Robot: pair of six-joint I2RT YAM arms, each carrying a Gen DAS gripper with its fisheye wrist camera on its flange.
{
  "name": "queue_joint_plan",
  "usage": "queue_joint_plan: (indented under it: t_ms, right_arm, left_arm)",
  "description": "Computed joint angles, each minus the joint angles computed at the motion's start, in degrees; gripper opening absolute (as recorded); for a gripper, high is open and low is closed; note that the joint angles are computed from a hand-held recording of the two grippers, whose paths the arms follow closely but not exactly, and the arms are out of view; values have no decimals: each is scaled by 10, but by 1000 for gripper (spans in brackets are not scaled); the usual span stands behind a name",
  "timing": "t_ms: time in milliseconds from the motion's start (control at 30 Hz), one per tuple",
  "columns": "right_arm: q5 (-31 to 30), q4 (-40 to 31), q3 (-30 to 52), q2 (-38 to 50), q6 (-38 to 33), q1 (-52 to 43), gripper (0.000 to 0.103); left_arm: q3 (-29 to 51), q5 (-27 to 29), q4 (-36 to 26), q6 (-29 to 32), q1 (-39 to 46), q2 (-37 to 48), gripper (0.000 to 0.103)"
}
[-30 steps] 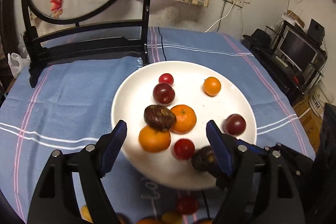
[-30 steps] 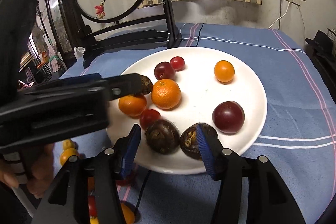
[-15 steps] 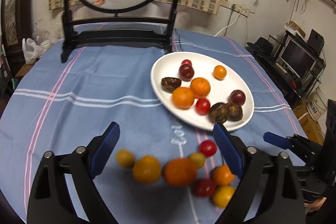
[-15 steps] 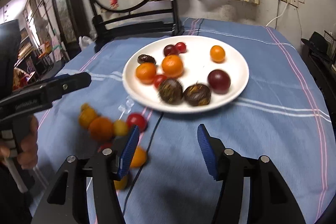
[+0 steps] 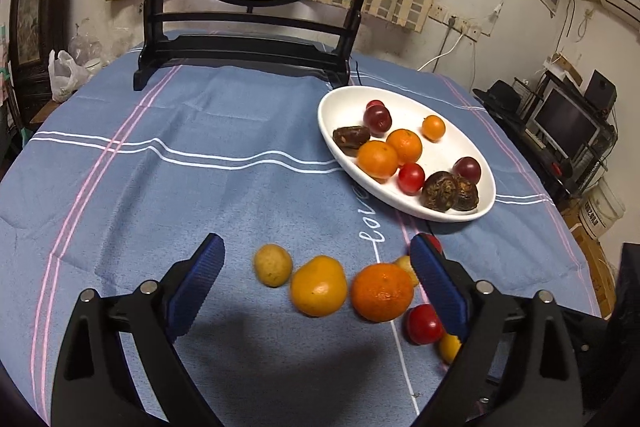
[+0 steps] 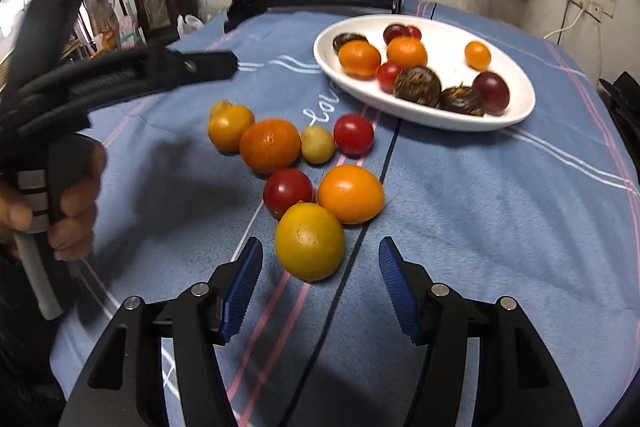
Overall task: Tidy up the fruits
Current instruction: 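Grasp a large yellow-orange tangerine with the right tool while the left tool grasps another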
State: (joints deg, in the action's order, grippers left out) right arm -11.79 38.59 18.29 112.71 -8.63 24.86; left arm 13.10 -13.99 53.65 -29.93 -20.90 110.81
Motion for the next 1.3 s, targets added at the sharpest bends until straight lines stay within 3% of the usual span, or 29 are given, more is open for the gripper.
queue_joint_plan:
  t_ms: [100,133,267,433,633,800,900,1300]
  right_arm:
    - [20,-9,17,17,8,22,58]
    - [23,-9,21,23,9,27,51]
    - [36,19,21,42,19,40,36]
    - [-11,47,20,57,14,3,36]
    - [-76,35,25,52,3,-75,37]
    - [-101,34,20,40,5,-102,37]
    - [-110,36,15,35,3,-104,37]
    - [-120,37,5,18,3,-103,37]
  left_arm:
    - [-1,-7,-1,-1,1,0,91]
    - [-1,-7,-3,-2,2,-1,91]
    - [-2,15,-4,-5,20,0,91]
    - [6,8,-11,-1,17,13,91]
    - [13,17,-71,-2,13,13,92]
    - [13,-32,-111,14,-24,17,91]
    - [23,-31,-129,29,-24,29,91]
    - [97,-13,-209,18,-44,60,58]
